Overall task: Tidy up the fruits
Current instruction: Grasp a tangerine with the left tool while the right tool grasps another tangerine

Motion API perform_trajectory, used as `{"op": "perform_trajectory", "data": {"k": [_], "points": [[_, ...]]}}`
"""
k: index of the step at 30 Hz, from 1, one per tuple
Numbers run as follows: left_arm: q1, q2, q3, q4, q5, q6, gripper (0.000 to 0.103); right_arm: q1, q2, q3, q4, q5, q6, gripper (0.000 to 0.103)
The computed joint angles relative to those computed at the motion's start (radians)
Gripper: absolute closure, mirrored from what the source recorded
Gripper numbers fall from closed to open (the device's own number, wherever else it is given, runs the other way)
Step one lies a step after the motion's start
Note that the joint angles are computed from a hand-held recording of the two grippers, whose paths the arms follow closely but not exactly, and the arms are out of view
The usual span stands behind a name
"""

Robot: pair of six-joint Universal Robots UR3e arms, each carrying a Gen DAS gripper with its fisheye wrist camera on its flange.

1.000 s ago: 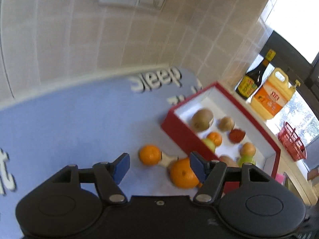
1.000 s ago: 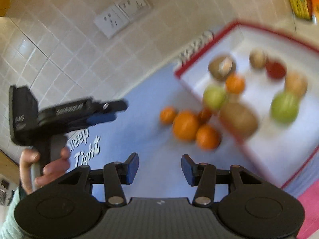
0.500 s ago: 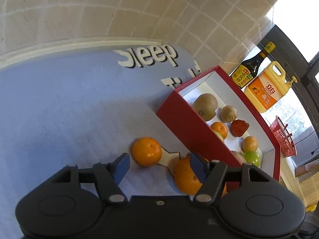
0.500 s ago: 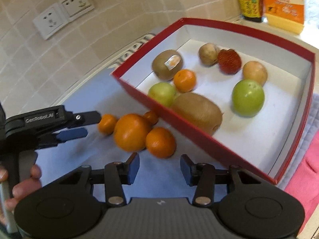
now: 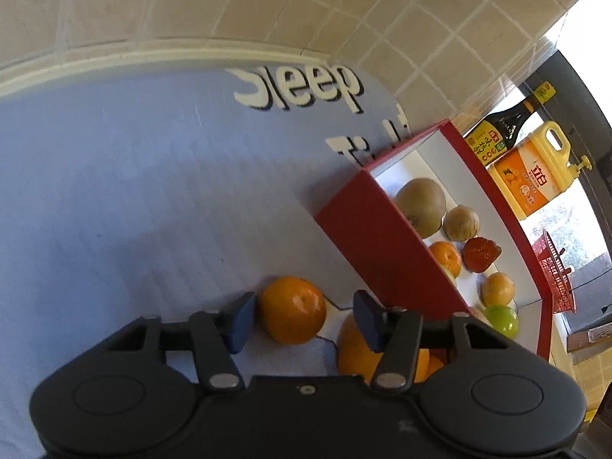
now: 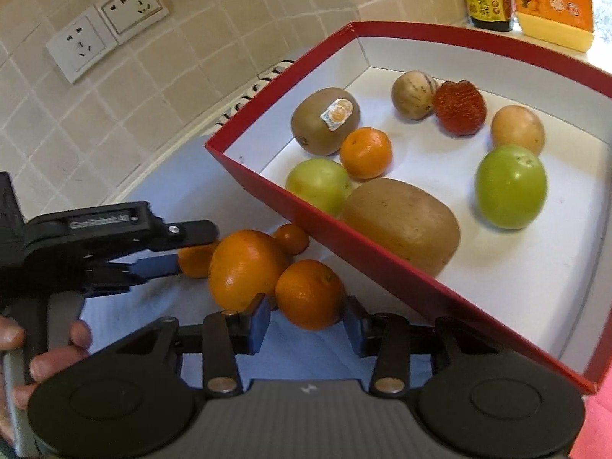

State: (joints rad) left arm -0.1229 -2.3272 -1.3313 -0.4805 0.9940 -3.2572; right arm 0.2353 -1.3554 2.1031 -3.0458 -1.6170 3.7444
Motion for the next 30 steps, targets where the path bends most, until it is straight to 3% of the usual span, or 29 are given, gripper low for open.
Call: {"op": "perform_trajectory", "data": {"k": [3, 6, 7, 13, 23, 30], "points": [[-0.015, -0.004, 0.006, 0.008, 0.041, -0.004, 0.058, -0.03, -0.007, 0.04, -0.053, 0.053, -0.017, 0.058], [-0.018, -0.002, -0.005, 0.025, 0.05, -0.021, 0.059, -0.066, -0.011, 0.083, -0.111, 0.108, -0.015, 0.059], [-0.019, -0.001, -0.012, 0.036, 0.053, -0.025, 0.059, -0.075, -0.012, 0.096, -0.13, 0.12, -0.014, 0.065], [-0.012, 0.039, -0.092, 0.106, 0.045, -0.062, 0.059, -0.12, -0.022, 0.185, -0.246, 0.185, -0.011, 0.066], [-0.007, 0.157, -0.231, 0.169, 0.063, -0.061, 0.06, -0.153, -0.23, 0.26, -0.111, 0.297, -0.14, 0.066], [-0.006, 0.283, -0.331, 0.24, 0.036, -0.029, 0.06, -0.153, -0.45, 0.29, 0.004, 0.301, -0.239, 0.066]]}}
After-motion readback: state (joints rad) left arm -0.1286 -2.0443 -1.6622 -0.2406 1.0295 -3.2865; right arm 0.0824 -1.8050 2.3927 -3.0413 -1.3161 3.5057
